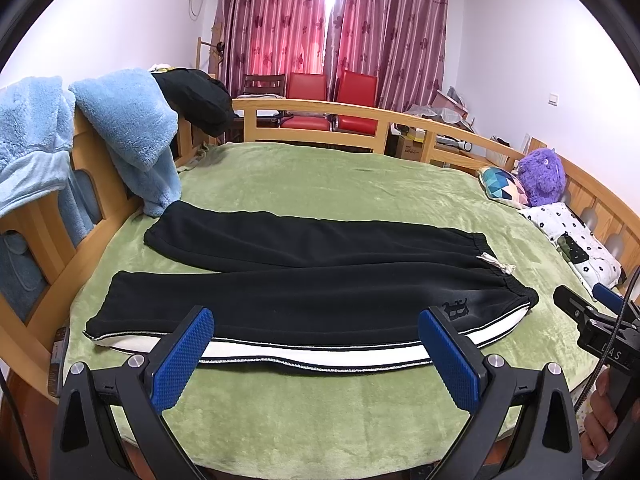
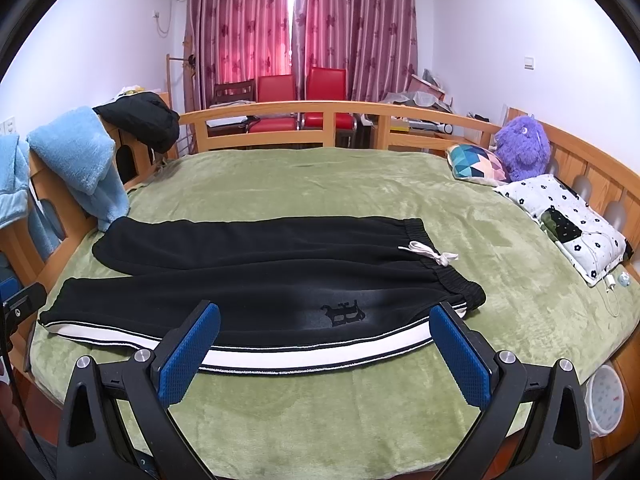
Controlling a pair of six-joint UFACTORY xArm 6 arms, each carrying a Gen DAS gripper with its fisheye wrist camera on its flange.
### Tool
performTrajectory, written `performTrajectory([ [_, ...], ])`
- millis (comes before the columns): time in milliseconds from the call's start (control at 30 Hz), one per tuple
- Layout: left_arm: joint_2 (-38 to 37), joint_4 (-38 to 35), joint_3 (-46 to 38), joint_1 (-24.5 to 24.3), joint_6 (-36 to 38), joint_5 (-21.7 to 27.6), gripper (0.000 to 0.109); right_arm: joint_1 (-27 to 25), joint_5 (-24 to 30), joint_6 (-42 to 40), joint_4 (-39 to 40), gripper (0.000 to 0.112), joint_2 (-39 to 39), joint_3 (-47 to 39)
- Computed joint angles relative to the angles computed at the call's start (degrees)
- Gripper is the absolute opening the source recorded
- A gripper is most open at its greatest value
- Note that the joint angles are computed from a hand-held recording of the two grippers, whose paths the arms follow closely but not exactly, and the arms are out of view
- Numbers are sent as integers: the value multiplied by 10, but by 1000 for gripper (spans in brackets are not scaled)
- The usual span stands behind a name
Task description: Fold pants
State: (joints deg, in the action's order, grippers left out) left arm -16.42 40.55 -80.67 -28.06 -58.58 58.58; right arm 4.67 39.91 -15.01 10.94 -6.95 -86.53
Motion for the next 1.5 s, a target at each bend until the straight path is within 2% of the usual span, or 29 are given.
performTrajectory([
  [300,5,7,-2,6,-14,-11,103,3,-1,-3,12,103,8,-5],
  [467,10,24,-1,15,-33,-15,103,3,-9,-30,48,103,25,-2],
  [600,18,33,8,34,-33,-26,103,9,-32,-39,55,103,53,3],
  [700,21,35,28,50,-45,-34,103,10,-68,-65,88,103,74,22],
  [800,8,-1,81,81,-44,-77,103,8,-73,-78,87,101,104,21],
  [867,-6,-29,132,102,-48,-99,102,5,-73,-67,50,94,129,13],
  [933,-19,-90,179,129,-28,-132,100,-2,-74,-44,20,92,153,4],
  [1167,-72,-199,322,223,-27,-222,99,-63,-29,-19,58,91,220,-36],
  [1333,-82,-230,370,288,-33,-273,99,-106,-1,27,84,91,274,-83],
  [1500,-59,-307,395,338,-2,-348,93,-115,25,54,121,91,329,-137],
])
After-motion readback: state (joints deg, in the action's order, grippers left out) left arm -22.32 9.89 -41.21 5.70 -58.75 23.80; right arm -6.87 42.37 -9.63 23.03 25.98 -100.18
